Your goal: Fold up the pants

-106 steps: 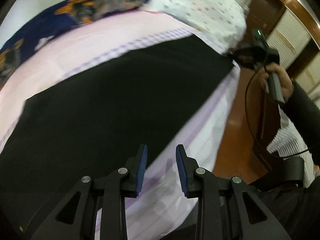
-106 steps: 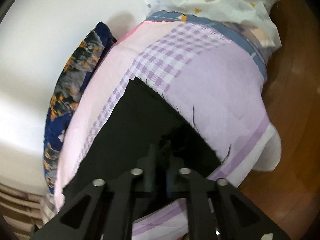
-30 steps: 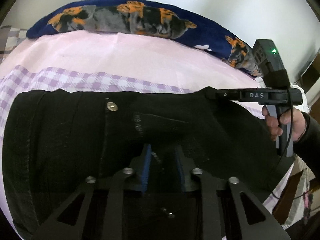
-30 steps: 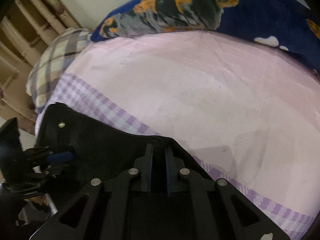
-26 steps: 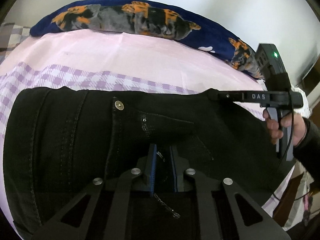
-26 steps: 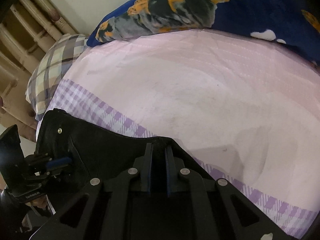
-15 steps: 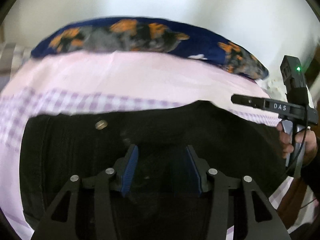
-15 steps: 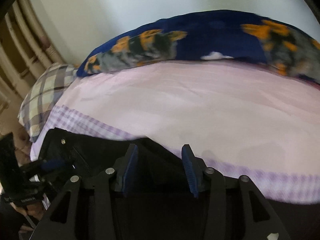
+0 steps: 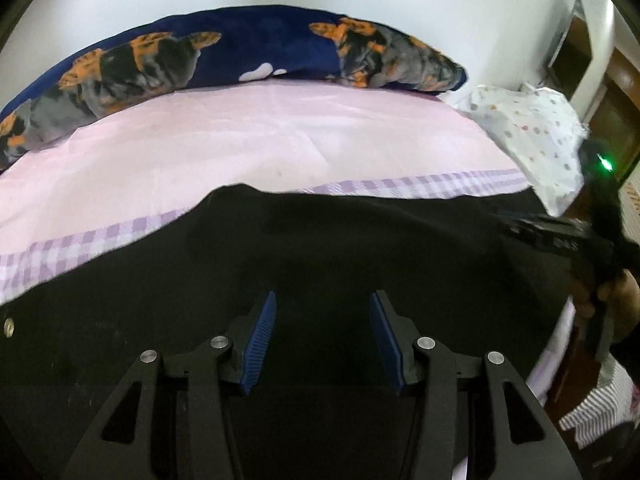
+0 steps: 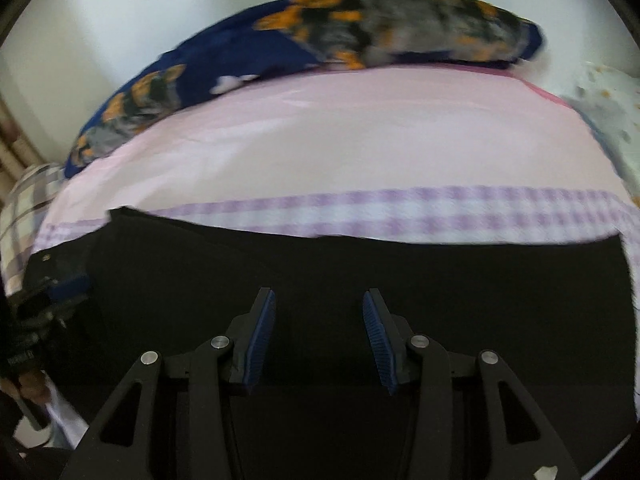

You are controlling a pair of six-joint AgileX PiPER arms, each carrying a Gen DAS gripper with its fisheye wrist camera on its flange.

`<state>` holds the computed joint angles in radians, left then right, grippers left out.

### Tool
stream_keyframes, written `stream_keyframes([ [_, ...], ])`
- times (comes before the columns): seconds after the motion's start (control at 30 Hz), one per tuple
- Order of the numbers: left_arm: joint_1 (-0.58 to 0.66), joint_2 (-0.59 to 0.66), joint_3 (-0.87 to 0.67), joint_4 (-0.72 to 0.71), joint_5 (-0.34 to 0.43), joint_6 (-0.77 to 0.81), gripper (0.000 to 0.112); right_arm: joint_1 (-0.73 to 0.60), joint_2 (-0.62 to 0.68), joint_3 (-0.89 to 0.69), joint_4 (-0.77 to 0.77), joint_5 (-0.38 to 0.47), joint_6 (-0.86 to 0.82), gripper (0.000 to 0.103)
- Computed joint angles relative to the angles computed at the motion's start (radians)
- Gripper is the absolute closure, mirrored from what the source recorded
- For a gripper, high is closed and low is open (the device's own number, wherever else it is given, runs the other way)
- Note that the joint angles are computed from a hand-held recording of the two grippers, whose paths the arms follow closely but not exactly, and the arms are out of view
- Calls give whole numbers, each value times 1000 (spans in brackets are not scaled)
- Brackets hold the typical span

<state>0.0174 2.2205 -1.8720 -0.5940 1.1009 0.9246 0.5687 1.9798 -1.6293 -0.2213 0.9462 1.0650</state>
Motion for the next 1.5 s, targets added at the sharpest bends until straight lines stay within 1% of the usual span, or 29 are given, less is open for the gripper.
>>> stream_keyframes([
  [0.07,-20,39,-54,35,-24,-52,62,-16,-42,79,-32,-14,42,61],
  [0.1,-33,62,-90,73,-38,-103,62,-24,-63,113,-46,-20,60,61],
  [0.17,-35,96,-142,94,-38,-167,62,-42,-119,194,-90,-32,96,61],
  [0.23,-35,112,-165,115,-48,-210,62,-66,-177,282,-137,-25,152,61],
  [0.27,-34,122,-180,117,-41,-221,62,-80,-205,320,-142,-31,165,62],
  [0.3,-34,118,-171,116,-51,-218,62,-95,-241,369,-155,-44,187,62],
  [0.37,-47,95,-123,135,-97,-209,62,-122,-302,439,-175,-8,212,61],
  [0.43,-58,73,-81,158,-139,-205,62,-162,-374,521,-170,-23,216,61],
  [0.53,-74,60,-58,189,-166,-220,62,-212,-476,612,-154,-13,222,60],
  [0.57,-73,57,-56,192,-161,-223,62,-232,-530,665,-146,-36,227,60],
  [0.63,-66,51,-59,175,-118,-220,62,-270,-647,762,-129,-67,247,60],
  [0.67,-63,44,-51,169,-107,-216,62,-296,-692,800,-101,-91,229,59],
  [0.7,-60,32,-38,162,-97,-207,62,-330,-736,835,-58,-119,191,59],
  [0.73,-60,18,-20,156,-92,-197,62,-380,-788,876,15,-153,124,59],
  [0.8,-59,-16,26,145,-85,-170,62,-471,-871,941,162,-195,-18,59],
  [0.83,-61,-36,52,142,-84,-158,62,-519,-901,965,234,-196,-94,59],
  [0.87,-64,-56,79,139,-86,-149,62,-541,-915,978,266,-195,-131,59],
  [0.9,-67,-70,98,137,-84,-141,62,-579,-933,995,329,-194,-207,59],
  [1.0,-80,-118,162,129,-81,-121,62,-620,-976,1036,421,-198,-303,60],
  [1.1,-94,-158,218,114,-73,-106,62,-706,-1025,1085,582,-202,-474,60],
  [1.13,-99,-168,233,110,-69,-101,62,-731,-1042,1103,641,-200,-530,60],
  [1.23,-121,-206,292,103,-77,-74,62,-782,-1077,1128,738,-166,-640,60],
  [1.37,-153,-242,350,96,-79,-39,62,-889,-1153,1179,871,-97,-777,60],
  [1.4,-161,-248,361,100,-83,-35,62,-918,-1179,1198,902,-82,-802,60],
  [1.5,-190,-263,393,126,-104,-28,62,-960,-1247,1244,963,-78,-817,59],
])
